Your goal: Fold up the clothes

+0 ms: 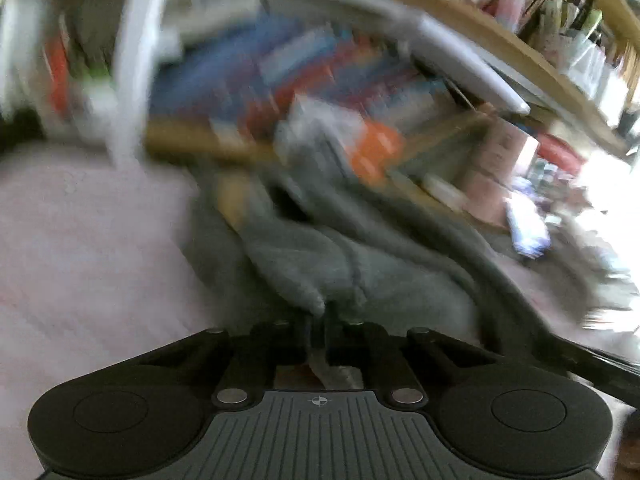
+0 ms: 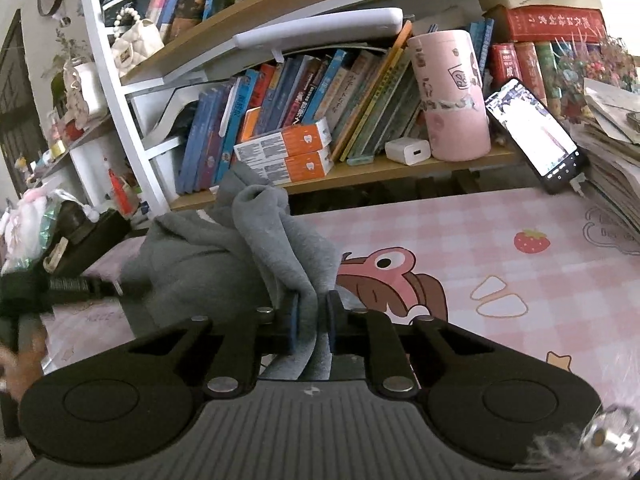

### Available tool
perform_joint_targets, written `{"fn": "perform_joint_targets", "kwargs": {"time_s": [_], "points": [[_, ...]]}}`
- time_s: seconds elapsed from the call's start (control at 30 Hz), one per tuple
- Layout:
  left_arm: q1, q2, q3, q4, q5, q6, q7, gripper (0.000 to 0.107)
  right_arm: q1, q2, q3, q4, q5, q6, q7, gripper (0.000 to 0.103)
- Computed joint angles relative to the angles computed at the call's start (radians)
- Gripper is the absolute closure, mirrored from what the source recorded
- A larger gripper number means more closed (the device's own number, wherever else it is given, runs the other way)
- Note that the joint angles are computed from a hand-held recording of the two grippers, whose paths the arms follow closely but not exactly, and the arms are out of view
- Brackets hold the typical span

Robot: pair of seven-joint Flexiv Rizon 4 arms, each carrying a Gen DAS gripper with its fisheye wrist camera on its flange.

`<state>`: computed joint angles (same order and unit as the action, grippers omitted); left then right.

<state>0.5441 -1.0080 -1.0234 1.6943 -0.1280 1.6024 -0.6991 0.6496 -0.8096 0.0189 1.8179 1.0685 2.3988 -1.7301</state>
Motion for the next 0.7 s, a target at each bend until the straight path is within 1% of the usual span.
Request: {"fn": "perform_joint_targets", "kwargs": {"time_s": [0.07, 0.13, 0.2, 0.3, 0.33, 0.4, 0.47, 0.5, 0.53, 0.57, 0.63, 0.67, 0.7], "points": [[0.004, -0.023, -0.029, -0.006, 0.069, 0.161, 0.018, 0.103, 0.0, 0.001, 0.003, 0.004, -0.009, 0.008, 0.004, 0.092], [0.026, -0.052, -0.064, -0.012, 0.168, 0.317, 0.022, 0.103, 0.005, 0.002, 0.0, 0.004, -0.008, 0.012, -0.003, 0.093], [0.061, -0.071, -0.09, -0.012, 0.254, 0.405, 0.018, 0.103, 0.01, 0.002, -0.004, -0.001, 0.002, 0.013, -0.021, 0.093], [0.117, -0.028, -0.063, 0.029, 0.28, 0.444, -0.032, 0.102, 0.001, 0.003, 0.007, 0.0, -0.003, 0.028, -0.012, 0.093], [0.129, 0.0, -0.029, 0.049, 0.265, 0.436, -0.051, 0.102, -0.002, 0.003, 0.009, 0.0, -0.003, 0.033, -0.009, 0.093], [0.126, 0.058, 0.066, 0.085, 0.244, 0.417, -0.069, 0.102, -0.011, 0.003, 0.015, -0.002, 0.002, 0.033, -0.001, 0.093], [0.11, 0.112, 0.169, 0.12, 0.231, 0.398, -0.081, 0.101, -0.012, 0.004, 0.008, -0.016, 0.041, 0.023, -0.026, 0.093], [0.108, 0.131, 0.207, 0.139, 0.228, 0.389, -0.082, 0.101, -0.014, 0.005, 0.006, -0.023, 0.061, 0.02, -0.04, 0.093], [0.132, 0.137, 0.212, 0.16, 0.253, 0.378, -0.098, 0.1, -0.015, 0.007, 0.0, -0.037, 0.101, 0.014, -0.072, 0.093], [0.157, 0.141, 0.213, 0.181, 0.274, 0.367, -0.107, 0.096, -0.02, 0.007, 0.0, -0.051, 0.136, 0.016, -0.102, 0.093], [0.2, 0.149, 0.211, 0.21, 0.317, 0.348, -0.125, 0.094, -0.036, 0.004, 0.0, -0.088, 0.221, 0.026, -0.181, 0.094], [0.216, 0.157, 0.209, 0.219, 0.333, 0.335, -0.135, 0.09, -0.046, 0.0, 0.0, -0.109, 0.264, 0.036, -0.226, 0.095], [0.225, 0.167, 0.213, 0.224, 0.343, 0.322, -0.148, 0.082, -0.053, -0.004, -0.003, -0.128, 0.304, 0.045, -0.265, 0.095]]}}
